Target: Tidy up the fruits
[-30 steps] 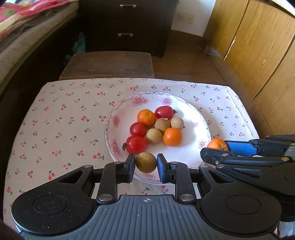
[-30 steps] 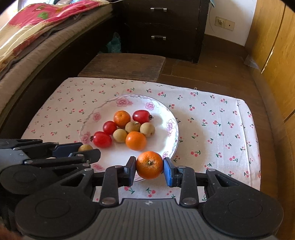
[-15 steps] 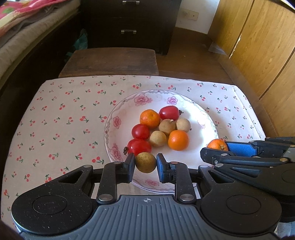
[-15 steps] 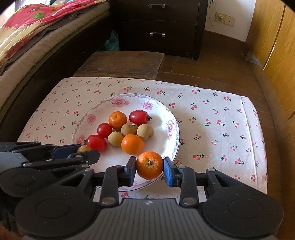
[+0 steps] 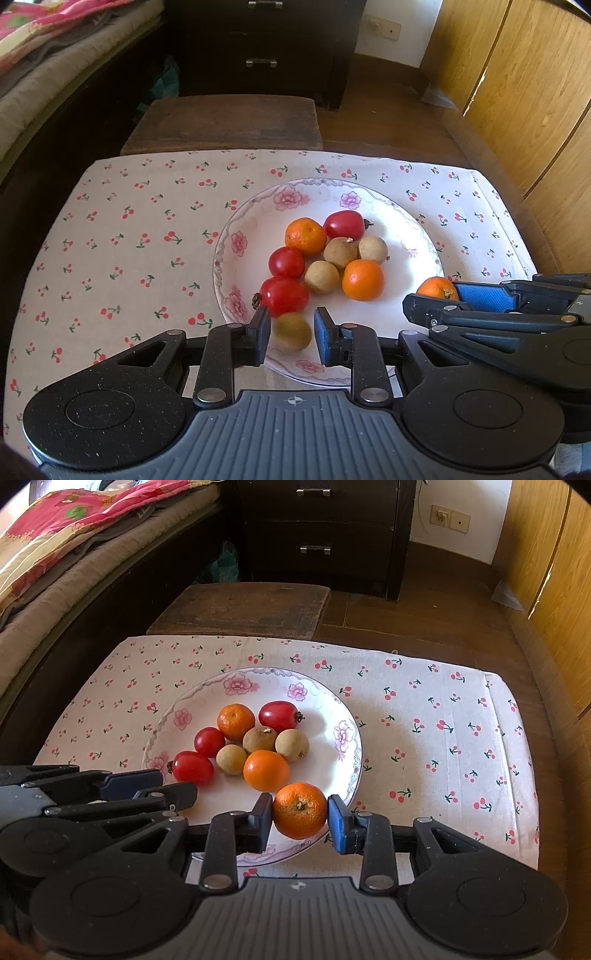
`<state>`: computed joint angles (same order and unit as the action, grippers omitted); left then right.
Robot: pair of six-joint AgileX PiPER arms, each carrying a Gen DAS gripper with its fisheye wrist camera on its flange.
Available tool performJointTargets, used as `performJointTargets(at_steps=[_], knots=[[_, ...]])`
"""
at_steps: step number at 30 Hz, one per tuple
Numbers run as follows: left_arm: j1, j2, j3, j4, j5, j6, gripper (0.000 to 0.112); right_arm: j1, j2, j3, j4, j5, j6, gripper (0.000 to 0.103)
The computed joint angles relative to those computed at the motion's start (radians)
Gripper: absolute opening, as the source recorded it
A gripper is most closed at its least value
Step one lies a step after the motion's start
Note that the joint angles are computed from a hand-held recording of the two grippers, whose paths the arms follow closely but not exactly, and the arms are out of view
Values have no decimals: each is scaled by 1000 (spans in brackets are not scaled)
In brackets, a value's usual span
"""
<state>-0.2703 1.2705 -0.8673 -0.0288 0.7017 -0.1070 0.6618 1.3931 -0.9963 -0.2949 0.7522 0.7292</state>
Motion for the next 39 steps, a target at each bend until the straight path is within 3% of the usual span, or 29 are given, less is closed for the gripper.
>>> performJointTargets(at_steps=[8,17,28,39], knots=[[16,-26,-1,-8,1,15,54,-6,-30,6,-17,12,22,38],[16,-66,0,-4,10,4,61,13,-68,1,-41,47,50,40],[-25,-204,56,79,70,-92,77,177,-167,32,-139,184,237,43],[-143,-331,104,222,144,-249,86,294,-233,80,-186,260,389,44]])
